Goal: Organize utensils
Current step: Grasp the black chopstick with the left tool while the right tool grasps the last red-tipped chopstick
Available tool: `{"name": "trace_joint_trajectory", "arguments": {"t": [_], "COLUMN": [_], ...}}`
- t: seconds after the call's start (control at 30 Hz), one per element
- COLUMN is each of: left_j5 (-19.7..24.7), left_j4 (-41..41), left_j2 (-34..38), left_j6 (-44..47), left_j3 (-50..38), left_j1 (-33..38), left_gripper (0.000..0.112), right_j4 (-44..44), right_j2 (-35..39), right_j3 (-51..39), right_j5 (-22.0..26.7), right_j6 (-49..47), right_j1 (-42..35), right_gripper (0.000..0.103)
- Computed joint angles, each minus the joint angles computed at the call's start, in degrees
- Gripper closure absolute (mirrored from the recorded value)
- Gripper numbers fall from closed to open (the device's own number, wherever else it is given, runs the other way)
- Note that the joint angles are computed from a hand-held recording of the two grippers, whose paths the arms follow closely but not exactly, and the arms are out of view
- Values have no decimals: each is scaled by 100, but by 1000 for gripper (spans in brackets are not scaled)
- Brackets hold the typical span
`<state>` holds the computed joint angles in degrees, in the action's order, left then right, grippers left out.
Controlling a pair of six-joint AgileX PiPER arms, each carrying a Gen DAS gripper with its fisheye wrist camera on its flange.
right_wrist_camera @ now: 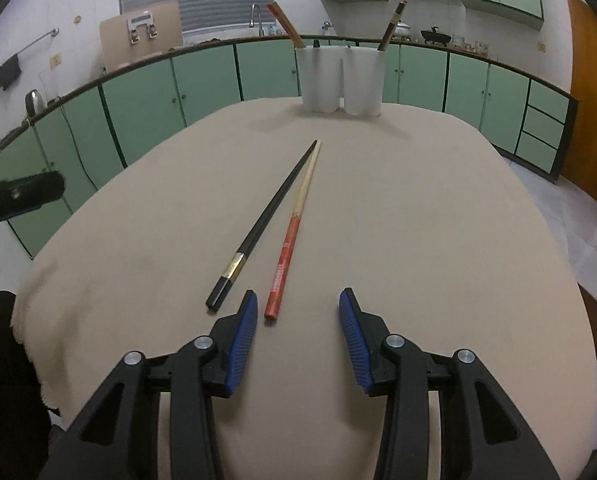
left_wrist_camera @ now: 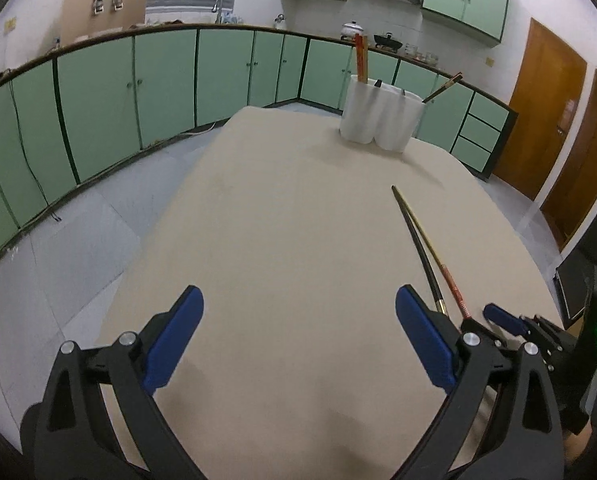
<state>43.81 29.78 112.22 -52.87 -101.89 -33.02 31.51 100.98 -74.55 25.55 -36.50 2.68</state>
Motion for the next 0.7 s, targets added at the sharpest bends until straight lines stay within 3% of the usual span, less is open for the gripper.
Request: {"name": "trace_joint_trajectory", "arguments": {"t": [0.03, 0.07, 0.1, 0.17, 0.4, 0.6, 0.63, 0.7], "left_j5": [-28, 3, 36, 72, 242, 950, 1129, 1496], "left_j4": [23, 26, 4, 18, -253, -634, -622, -659], "left_j2": [-5, 38, 84, 215, 992, 2265, 2491, 2902], "left_j6": [-2, 23, 86, 111, 610, 1281, 1333, 1481], "left_j3": [47, -17, -90, -246, -1218, -3089, -3444, -4109], "left_j1": [-6, -25, -55, -141, -483, -758, -790, -810], "left_gripper": [18, 18, 18, 18, 18, 19, 22, 37], "right_j4": [41, 80, 120, 102, 324, 818, 837, 934], "right_j2": [1, 6, 33, 129, 33, -109, -95, -97], "right_j3": [31, 40, -23, -178, 38, 242, 222, 235], "right_j5": [-25, -31, 30, 124, 57, 146, 158, 175], "right_j6": [-57, -95, -135, 22, -120, -733, -747, -847], "right_j1": [-11, -29, -96, -243, -909, -1183, -1186, -1210], "right_gripper": [64, 71, 86, 97, 97, 97, 97, 97]}}
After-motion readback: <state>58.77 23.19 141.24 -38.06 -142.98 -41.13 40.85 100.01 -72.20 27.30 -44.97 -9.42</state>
